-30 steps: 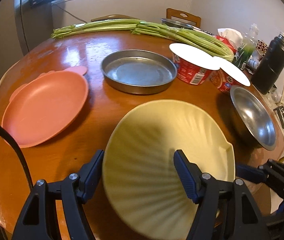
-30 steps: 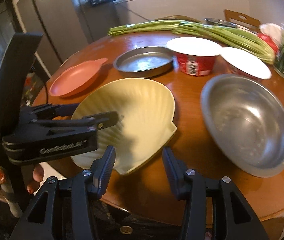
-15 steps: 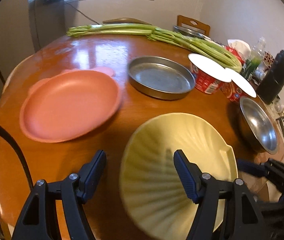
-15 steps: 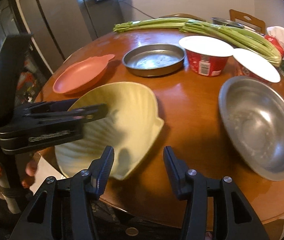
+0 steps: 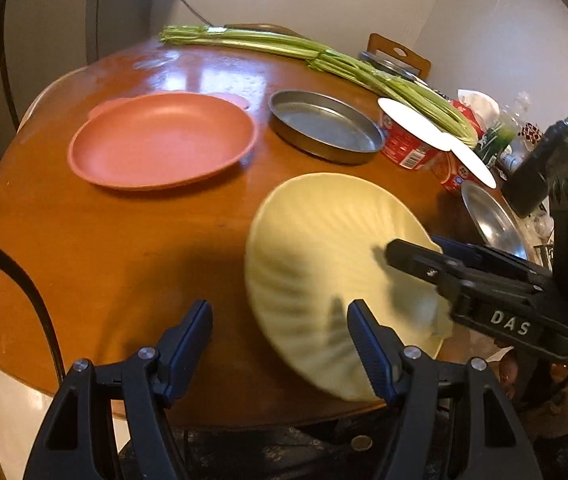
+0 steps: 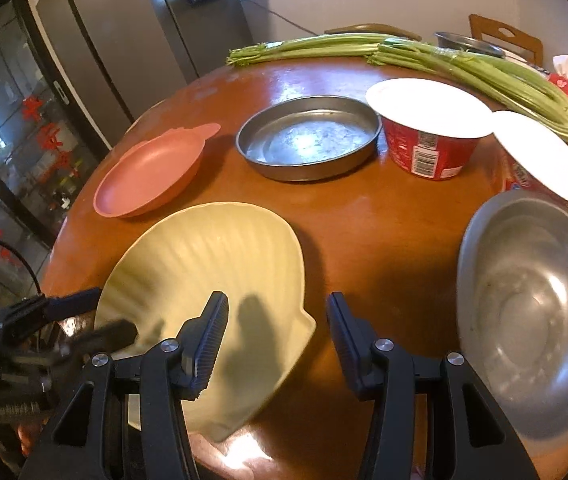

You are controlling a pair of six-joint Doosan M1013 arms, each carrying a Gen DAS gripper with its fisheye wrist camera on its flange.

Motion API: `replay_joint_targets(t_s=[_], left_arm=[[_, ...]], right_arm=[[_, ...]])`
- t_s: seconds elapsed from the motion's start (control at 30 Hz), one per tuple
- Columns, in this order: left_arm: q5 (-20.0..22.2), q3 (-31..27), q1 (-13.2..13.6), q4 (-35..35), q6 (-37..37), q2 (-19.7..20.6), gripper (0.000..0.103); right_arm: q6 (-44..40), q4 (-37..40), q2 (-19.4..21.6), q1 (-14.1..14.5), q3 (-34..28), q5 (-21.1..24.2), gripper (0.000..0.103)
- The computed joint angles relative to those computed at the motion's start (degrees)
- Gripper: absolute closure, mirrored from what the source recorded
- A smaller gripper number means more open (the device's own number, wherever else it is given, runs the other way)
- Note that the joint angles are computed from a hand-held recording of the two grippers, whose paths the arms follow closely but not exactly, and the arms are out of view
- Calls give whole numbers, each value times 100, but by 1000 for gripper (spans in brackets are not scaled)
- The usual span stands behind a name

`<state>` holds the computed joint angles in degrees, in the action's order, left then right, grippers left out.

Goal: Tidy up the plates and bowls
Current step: 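Lift the shell plate with the left tool and carry it toward the pink plate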

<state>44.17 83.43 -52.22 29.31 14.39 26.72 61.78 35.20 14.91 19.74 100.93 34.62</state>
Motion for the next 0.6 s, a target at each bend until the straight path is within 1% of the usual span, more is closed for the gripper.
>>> replay_joint_targets(t_s=[0.13,0.17,0.2,0.23,0.3,0.37,0.5,0.6], left_arm=[[117,-194,-46,6,189,124,34],[103,-238,-53,-8,276,156,34],[178,-271,-66,42,279,178,34],[263,-334,-81,95,302,220,34],[438,-425,-103,238,301,289,34],[564,-478,-112,337,291,330,34],[601,-489,-92,391,248,340,38],[581,-460,-65,420,185,318,38]], right_arm=[[-463,270,-67,25,95,-98,52],[-494,260,-78,43,104,-116,53],[-524,283,-83,43,112,-117,54],[-372,95,-96,72,119,-173,54],[-262,-47,-100,98,120,-237,54],[-297,9,-100,90,119,-213,54],[-364,155,-108,70,121,-211,54],[-470,323,-116,48,111,-165,54]])
